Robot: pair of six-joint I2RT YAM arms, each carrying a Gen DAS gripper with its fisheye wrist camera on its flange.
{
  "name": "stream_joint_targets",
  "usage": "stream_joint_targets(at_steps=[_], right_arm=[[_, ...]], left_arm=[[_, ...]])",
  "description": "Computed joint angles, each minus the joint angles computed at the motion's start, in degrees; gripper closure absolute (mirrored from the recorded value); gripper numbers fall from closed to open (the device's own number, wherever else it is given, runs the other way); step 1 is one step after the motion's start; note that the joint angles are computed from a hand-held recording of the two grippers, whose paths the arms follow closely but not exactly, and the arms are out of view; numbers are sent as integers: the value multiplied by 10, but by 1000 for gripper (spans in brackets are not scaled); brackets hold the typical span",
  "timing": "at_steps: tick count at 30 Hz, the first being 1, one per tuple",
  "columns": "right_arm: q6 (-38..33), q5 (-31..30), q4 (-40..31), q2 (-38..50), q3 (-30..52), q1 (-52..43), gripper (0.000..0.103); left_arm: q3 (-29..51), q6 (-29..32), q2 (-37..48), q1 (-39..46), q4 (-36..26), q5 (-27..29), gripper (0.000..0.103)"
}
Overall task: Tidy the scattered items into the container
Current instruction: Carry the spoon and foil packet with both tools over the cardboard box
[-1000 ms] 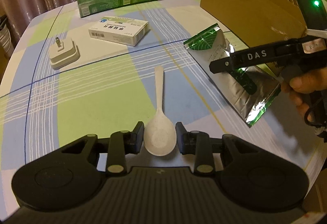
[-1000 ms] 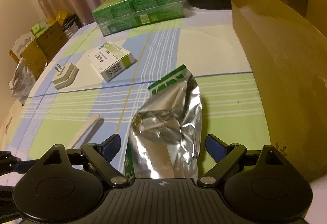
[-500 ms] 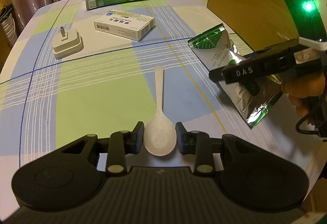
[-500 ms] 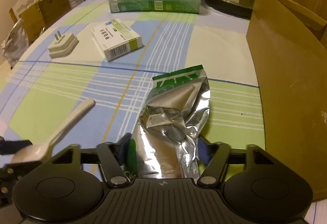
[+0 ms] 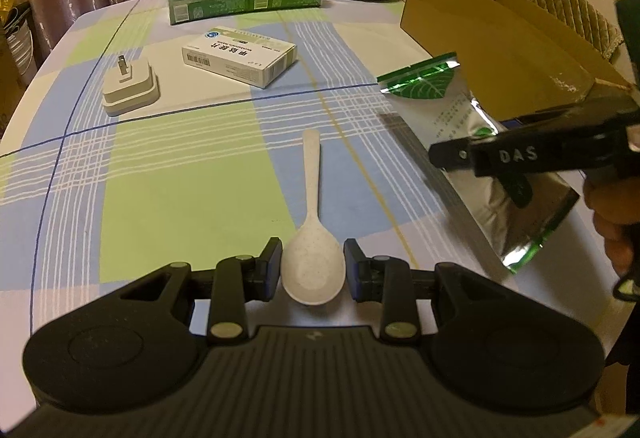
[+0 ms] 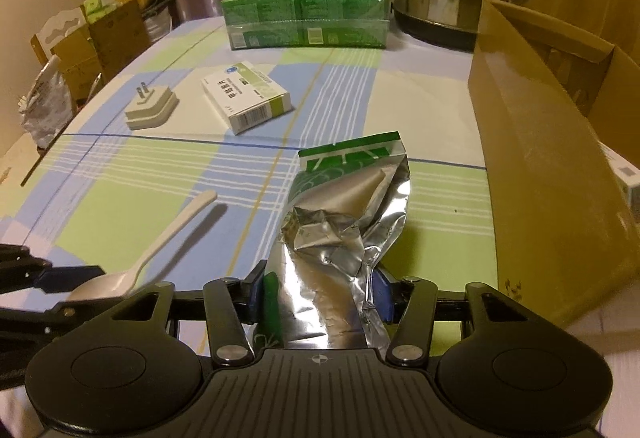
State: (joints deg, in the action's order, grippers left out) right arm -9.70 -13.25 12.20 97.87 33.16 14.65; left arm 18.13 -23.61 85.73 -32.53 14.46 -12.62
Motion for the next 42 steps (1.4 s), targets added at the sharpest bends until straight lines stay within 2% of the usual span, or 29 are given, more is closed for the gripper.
stream_joint_targets(at_steps=[24, 36, 42], right_arm=[[-5, -42, -111, -226, -96, -44, 54], [-24, -72, -170, -314, -109, -86, 54], [-39, -90, -193, -338, -104, -113, 54]], left_arm=[[-9, -128, -146, -132, -160, -93, 75], [26, -166, -162, -190, -224, -133, 75], [51, -165, -152, -197, -233, -138, 75]])
